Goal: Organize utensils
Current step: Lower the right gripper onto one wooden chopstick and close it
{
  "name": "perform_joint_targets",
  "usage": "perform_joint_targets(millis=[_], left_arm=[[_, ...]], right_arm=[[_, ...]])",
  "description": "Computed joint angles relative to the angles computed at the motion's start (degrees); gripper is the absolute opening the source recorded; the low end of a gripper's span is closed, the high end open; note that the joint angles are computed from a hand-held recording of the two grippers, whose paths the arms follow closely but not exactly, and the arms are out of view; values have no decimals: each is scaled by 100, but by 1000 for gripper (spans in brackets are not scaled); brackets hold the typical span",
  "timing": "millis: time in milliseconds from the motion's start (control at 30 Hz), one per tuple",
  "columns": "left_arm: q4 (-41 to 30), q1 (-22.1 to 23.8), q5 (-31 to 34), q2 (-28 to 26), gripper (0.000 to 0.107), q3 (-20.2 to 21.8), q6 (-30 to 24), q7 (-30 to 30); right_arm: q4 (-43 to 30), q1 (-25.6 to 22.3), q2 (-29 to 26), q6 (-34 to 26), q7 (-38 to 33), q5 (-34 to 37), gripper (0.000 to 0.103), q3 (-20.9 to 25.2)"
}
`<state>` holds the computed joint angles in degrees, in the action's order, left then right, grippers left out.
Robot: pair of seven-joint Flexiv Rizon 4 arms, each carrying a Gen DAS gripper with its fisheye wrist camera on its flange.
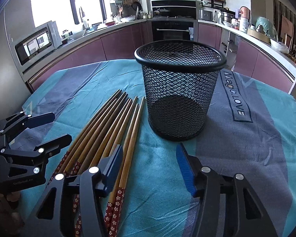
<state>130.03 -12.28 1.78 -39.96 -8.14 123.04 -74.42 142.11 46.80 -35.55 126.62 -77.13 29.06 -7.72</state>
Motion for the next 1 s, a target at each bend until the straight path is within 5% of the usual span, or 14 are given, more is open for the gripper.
perform_joint_targets(millis=[400, 667, 1000], left_arm=[[-164, 468, 336, -34, 64, -377, -583, 78], [-416, 505, 269, -113, 60, -467, -985, 210], [-840, 775, 235, -298, 36, -927, -1447, 244]], right_arm=[[7, -366, 141, -365, 106, -473, 48, 81], [-64, 172, 136, -738, 59, -465, 43, -444], [-182, 153, 134, -924, 169, -731, 33, -567]])
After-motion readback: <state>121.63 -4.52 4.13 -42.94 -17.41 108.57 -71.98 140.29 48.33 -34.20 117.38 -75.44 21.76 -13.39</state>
